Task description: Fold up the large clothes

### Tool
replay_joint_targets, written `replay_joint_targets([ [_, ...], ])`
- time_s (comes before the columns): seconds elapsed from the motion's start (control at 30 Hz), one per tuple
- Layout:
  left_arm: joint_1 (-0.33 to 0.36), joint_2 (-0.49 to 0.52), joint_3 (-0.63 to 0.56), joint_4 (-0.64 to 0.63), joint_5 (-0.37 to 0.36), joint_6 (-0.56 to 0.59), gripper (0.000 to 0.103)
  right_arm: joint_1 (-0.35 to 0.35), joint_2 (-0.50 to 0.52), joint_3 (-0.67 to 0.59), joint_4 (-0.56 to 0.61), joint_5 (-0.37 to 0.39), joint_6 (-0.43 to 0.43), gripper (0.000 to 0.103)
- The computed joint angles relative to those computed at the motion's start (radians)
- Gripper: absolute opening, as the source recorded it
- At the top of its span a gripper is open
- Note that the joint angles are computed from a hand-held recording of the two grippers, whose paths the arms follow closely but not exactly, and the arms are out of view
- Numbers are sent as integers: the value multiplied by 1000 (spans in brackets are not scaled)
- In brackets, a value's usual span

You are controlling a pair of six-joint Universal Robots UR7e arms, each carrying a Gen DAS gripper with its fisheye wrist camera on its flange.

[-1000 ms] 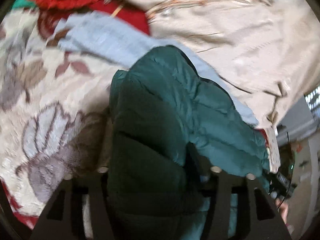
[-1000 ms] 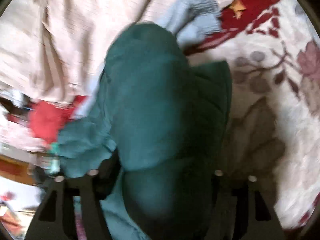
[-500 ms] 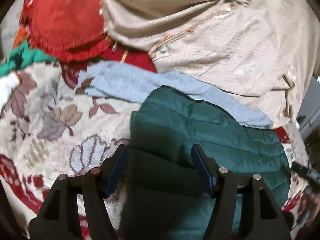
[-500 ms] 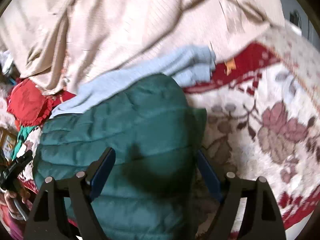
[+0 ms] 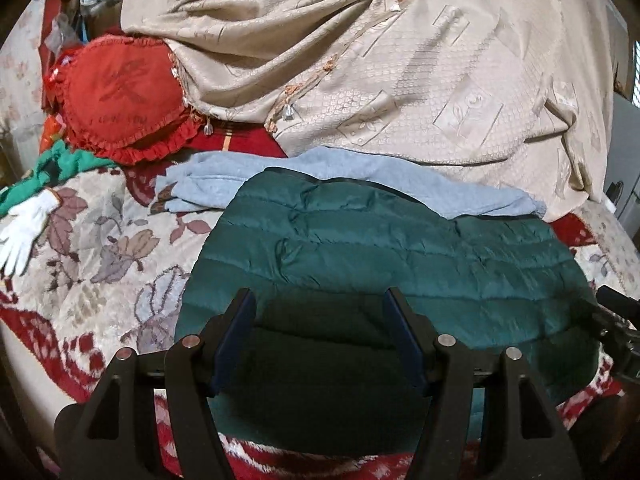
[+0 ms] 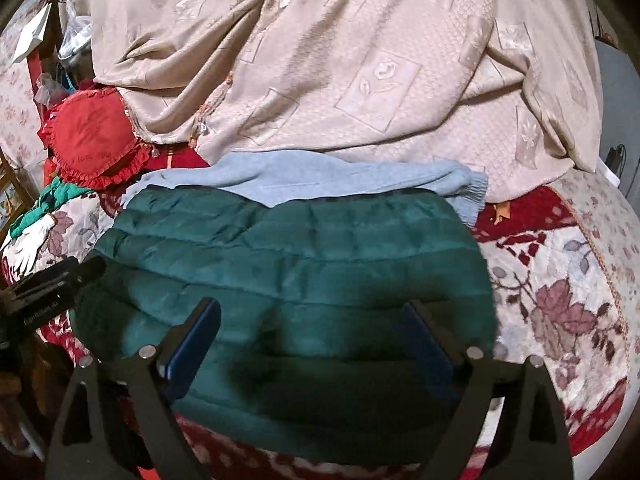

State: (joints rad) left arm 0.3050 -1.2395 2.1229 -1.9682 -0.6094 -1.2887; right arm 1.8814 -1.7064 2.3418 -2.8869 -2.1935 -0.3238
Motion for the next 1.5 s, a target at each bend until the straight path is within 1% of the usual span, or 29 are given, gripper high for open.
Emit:
replay_joint_targets([
  [0.17, -32, 20, -6, 35, 14, -17, 48, 6, 15, 30, -15, 16, 54, 95],
  [0.27, -45, 39, -32, 122, 20, -64, 48, 1, 12, 40, 3, 28, 71, 95],
  [0.43, -59, 43, -17, 73, 7, -43, 48, 7, 9, 55, -18, 25, 74, 95],
  [0.67, -77, 58, -37, 147, 22, -119, 48, 27, 17, 66, -86, -12, 62, 97],
  [0.97, -82, 64, -43, 176, 26, -149, 48, 17, 20, 73, -88, -1, 82, 99],
  [1.3, -78, 71, -38, 152, 11, -134, 48, 27, 45, 79, -112, -10, 65, 100],
  [1.5, -76, 73, -36, 145, 6, -134, 48, 18, 48, 82, -105, -4, 70, 100],
])
